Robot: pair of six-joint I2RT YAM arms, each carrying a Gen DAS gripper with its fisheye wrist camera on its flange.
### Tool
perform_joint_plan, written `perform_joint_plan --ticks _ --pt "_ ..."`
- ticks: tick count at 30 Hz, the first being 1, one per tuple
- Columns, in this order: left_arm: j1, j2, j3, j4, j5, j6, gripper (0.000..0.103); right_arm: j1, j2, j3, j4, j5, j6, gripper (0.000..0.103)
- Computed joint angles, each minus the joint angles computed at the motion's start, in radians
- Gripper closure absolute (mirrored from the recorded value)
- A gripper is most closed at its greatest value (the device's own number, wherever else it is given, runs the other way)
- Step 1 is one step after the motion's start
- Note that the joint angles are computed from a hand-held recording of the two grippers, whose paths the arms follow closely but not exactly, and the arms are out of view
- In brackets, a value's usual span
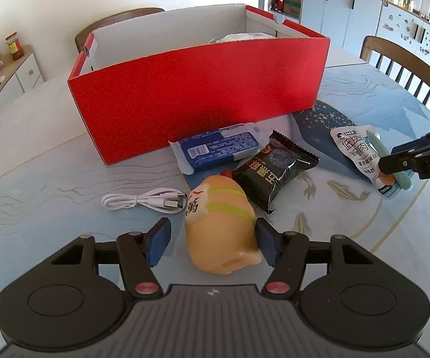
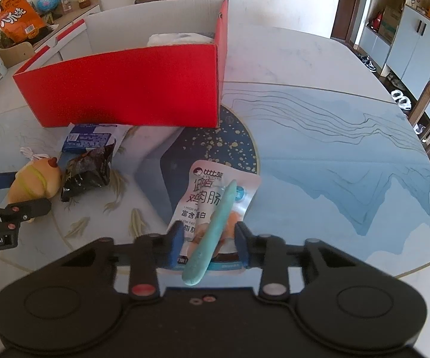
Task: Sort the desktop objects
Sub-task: 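Grasp the yellow bread roll with left tool while right tool grasps the teal stick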
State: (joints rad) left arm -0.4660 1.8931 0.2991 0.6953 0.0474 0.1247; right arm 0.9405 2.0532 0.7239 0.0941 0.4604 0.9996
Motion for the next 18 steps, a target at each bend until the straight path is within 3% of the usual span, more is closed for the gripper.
perform_joint_plan --ticks 3,18 --pt "-0.006 -0.005 -0.002 0.001 -0.007 0.002 0.054 -0.002 0.0 -0.002 0.006 -0.002 -0.003 0.083" --pt "0.009 -0.044 -0.008 -0.032 0.009 -0.002 0.058 -0.002 -0.024 -0.025 0.021 0.008 0.007 0.093"
